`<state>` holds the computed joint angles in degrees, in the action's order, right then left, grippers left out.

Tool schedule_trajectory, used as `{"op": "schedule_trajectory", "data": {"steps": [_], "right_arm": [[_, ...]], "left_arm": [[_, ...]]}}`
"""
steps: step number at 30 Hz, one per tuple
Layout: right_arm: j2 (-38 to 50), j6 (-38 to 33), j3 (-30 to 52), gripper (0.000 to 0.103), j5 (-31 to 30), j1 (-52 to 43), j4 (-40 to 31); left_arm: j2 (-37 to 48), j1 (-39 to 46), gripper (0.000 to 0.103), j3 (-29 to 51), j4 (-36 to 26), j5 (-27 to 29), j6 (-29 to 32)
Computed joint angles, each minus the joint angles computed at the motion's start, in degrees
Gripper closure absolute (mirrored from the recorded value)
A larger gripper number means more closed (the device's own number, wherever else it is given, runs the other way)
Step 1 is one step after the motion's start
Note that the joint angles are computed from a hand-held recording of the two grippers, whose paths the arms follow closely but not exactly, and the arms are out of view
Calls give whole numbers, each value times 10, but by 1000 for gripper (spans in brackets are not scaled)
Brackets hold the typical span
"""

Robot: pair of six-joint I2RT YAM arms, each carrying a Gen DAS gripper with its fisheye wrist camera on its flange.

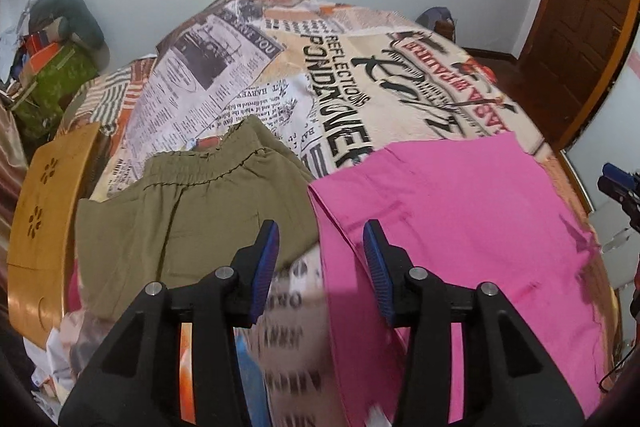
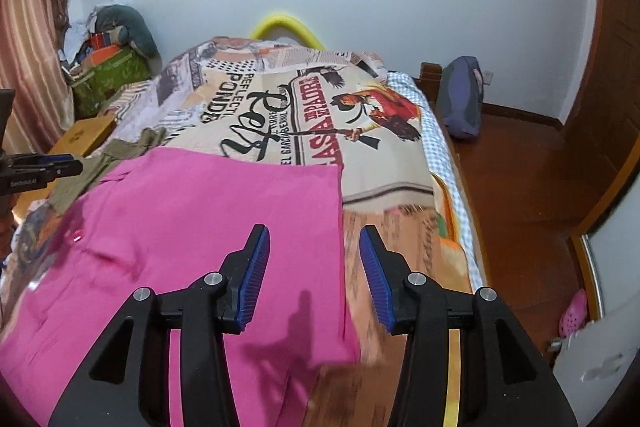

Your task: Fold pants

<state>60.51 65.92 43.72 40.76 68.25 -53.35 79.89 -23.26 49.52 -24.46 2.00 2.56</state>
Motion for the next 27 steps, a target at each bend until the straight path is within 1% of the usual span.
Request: {"op": "schedule_trajectory", "data": {"steps": [1,4,6,10,14,16,17,18,19,20,21,23,25,27], "right_arm": [[-3,-31,-9,60,-14,-26,24],[5,-158,-41,60,-81,-132,133],[30,-210,-50,60,-117,-181,180],[81,-299,-62,60,-185,-262,257],[130,-352,-68,60,-236,-327,308],[124,-362,-81,60,-247,-337,337],[122,-365,-83,61,-256,-342,344],[125,-367,-83,70,-260,-343,351],[128,-370,-80,77,-260,-339,349],[136,-375,-75,88,-259,-338,350],[139,-377,-71,95,-253,-333,347],[147,-382,-64,97,-239,-327,345],[149,-384,-57,98,-207,-315,336],[147,-392,-55,99,-187,-313,338]], "left_arm": [[23,3,59,8,9,4,4],[83,10,59,34,29,10,12],[123,12,59,54,38,12,14],[188,23,59,89,40,45,15],[194,18,59,84,62,46,22],[193,14,68,78,69,52,34],[194,14,77,78,67,60,39],[191,8,78,74,73,51,40],[188,2,83,69,80,41,44],[187,-1,90,66,82,39,48],[186,-5,98,66,82,33,49],[181,-17,99,59,89,10,45],[171,-27,99,49,102,-14,46],[155,-32,99,35,118,-33,47]]}}
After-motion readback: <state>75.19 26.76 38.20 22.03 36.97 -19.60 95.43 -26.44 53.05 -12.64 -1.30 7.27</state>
